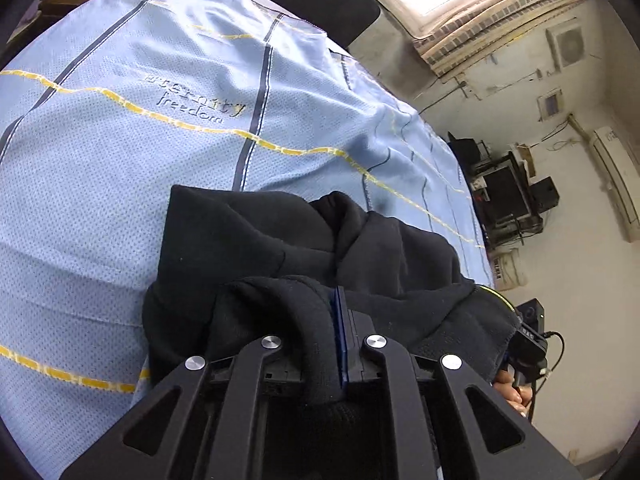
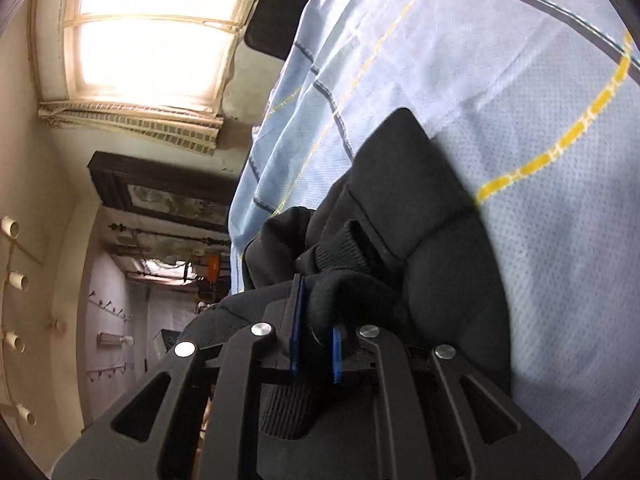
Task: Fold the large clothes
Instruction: 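Lift the held edge with both tools and fold the hoodie over itself, then open both tools and release the folded hoodie bundle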
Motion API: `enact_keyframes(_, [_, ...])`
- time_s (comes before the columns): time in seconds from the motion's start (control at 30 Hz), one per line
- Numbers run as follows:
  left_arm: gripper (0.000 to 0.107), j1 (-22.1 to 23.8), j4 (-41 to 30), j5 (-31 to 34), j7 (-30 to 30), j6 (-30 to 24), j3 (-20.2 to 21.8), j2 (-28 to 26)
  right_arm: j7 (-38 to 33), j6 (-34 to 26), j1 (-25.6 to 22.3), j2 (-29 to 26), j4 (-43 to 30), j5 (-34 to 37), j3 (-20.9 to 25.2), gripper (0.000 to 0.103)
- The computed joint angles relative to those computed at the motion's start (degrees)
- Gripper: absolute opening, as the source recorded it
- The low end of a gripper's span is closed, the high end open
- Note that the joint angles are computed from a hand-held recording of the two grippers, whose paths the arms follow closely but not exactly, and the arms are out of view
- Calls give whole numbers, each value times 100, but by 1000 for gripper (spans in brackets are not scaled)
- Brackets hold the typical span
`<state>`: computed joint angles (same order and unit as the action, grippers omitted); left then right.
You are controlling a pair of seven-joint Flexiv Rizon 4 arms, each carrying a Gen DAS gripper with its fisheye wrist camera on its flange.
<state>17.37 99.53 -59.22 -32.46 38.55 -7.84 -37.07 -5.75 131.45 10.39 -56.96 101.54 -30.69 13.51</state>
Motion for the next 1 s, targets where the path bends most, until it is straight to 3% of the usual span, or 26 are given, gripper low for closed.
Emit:
enact_keyframes(0.1, [19, 132, 84, -120, 64, -269, -13, 138, -96, 133, -26, 18, -30, -123, -35, 16])
enact_keyframes(0.13, [33, 205, 144, -215, 159, -430, -26, 251, -155, 189, -2, 56, -1, -109, -65, 25])
enact_keyframes(0.17, [46, 236, 209, -349, 275, -498, -23, 363, -284, 298, 67, 141, 54, -13, -129, 44])
enact_keyframes(0.2, [73, 234, 285, -548, 405, -446, -5, 481, -457, 381, 193, 251, 123, 205, -236, 54])
enact_keyframes(0.23, [79, 193, 496, -964, 707, -165, 1, 711, -656, 417, 351, 425, 263, 481, -352, 63])
enact_keyframes(0.37, [85, 65, 742, -1658, 1356, 41, 207, 1097, -1498, 527, 803, 914, 556, 1396, -670, 64])
enact_keyframes(0.47, [85, -19, 697, -1432, 1318, -207, 339, 1067, -1847, 321, 915, 1085, 659, 1530, -675, 58])
enact_keyframes(0.6, [85, -406, 889, -1230, 1668, 322, 354, 1189, -2618, -732, 1574, 1364, 584, 2160, -1120, 49])
enact_keyframes(0.67, [85, -662, 891, -1129, 1802, 662, 286, 1191, -2719, -1077, 1454, 1272, 285, 1939, -908, 40])
enact_keyframes(0.77, [85, -963, 721, -881, 1646, 1119, 183, 1045, -2899, -1837, 1386, 1143, -306, 1548, -704, 38])
enact_keyframes(0.83, [85, -1159, 578, -711, 1542, 1535, 76, 875, -3035, -2273, 1275, 957, -775, 1243, -461, 38])
enact_keyframes(0.9, [85, -1396, 498, -622, 1643, 2384, -28, 665, -3113, -2749, 1366, 751, -1221, 1192, -448, 38])
enact_keyframes(1.0, [86, -1730, 276, -188, 1501, 3808, -4, 107, -3053, -3297, 1970, 607, -1537, 1492, -1283, 31])
